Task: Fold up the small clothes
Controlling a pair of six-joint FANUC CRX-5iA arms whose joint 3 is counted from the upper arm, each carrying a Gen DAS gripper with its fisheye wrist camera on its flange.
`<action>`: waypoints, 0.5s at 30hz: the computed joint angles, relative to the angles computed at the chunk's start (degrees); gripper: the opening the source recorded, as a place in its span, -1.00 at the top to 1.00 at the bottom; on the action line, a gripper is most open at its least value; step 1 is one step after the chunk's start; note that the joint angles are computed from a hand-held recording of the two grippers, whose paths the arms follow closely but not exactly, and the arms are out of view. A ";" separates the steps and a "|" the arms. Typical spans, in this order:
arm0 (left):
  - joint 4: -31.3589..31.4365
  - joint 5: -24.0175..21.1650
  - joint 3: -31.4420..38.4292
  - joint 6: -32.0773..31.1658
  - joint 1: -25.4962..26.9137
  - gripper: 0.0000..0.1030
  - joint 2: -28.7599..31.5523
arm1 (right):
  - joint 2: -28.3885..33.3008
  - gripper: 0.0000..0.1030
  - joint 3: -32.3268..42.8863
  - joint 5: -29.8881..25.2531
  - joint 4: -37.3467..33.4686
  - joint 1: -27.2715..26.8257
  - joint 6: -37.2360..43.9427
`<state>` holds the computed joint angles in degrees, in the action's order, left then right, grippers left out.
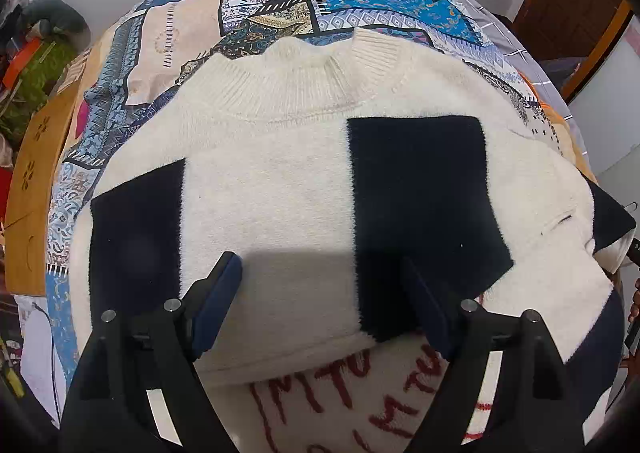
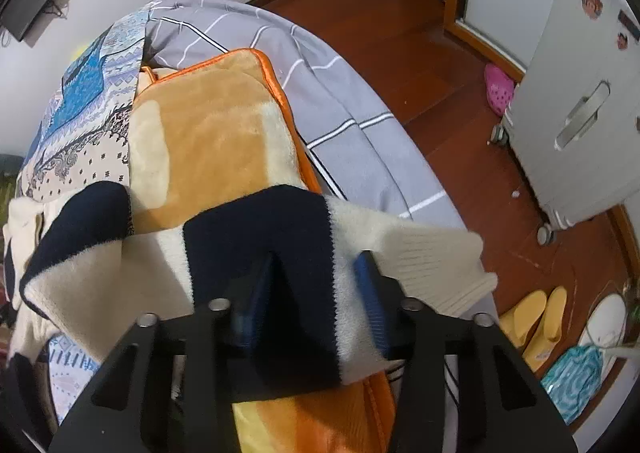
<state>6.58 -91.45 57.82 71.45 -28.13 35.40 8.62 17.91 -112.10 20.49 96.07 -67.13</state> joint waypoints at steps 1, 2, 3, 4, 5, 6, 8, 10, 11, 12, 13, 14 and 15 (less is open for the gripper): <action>-0.12 -0.02 0.05 -0.07 -0.04 -0.58 -0.02 | 0.62 0.53 0.99 -1.09 -0.11 -0.09 0.78; -0.21 -0.10 0.19 -0.08 -0.07 -0.58 0.04 | 0.73 0.74 1.19 -1.47 0.13 0.02 1.04; -0.27 -0.29 0.45 -0.10 -0.09 -0.58 0.12 | 0.59 0.78 1.24 -1.40 0.54 0.20 1.35; -0.26 -0.50 0.71 -0.16 -0.10 -0.58 0.19 | 0.66 0.79 1.56 -1.71 0.79 0.27 1.64; -0.20 -0.56 0.80 -0.22 -0.12 -0.58 0.17 | 0.96 0.81 2.12 -2.47 1.46 0.50 1.75; -0.13 -0.42 0.75 -0.32 -0.15 -0.58 0.02 | 1.20 0.82 2.56 -3.03 2.26 0.61 2.08; -0.04 0.20 0.20 -0.66 -0.14 -0.58 -0.60 | 2.18 0.84 4.17 -4.81 3.85 0.64 3.19; -0.12 1.06 -0.36 -1.12 -0.13 -0.58 -1.33 | 3.30 0.84 6.11 -6.79 6.11 0.45 4.96; -0.20 1.52 -0.60 -1.31 -0.11 -0.58 -1.72 | 3.93 0.84 7.30 -7.78 7.64 0.28 6.21; -0.18 2.04 -0.89 -1.53 -0.03 -0.58 -2.19 | 4.55 0.84 8.48 -8.63 8.96 0.08 7.63; -0.03 2.33 -1.05 -1.65 0.06 -0.58 -2.47 | 5.36 0.84 10.00 -9.48 10.29 -0.32 9.59; 0.35 2.80 -1.39 -1.88 0.30 -0.58 -2.94 | 6.32 0.84 11.72 -10.46 11.56 -0.80 11.76; 0.57 3.12 -1.53 -1.96 0.44 -0.58 -3.21 | 7.66 0.84 14.16 -11.67 13.22 -1.47 14.84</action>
<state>7.15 -88.33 56.28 69.49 -27.69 32.19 16.28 32.07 -123.77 33.71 94.61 -52.29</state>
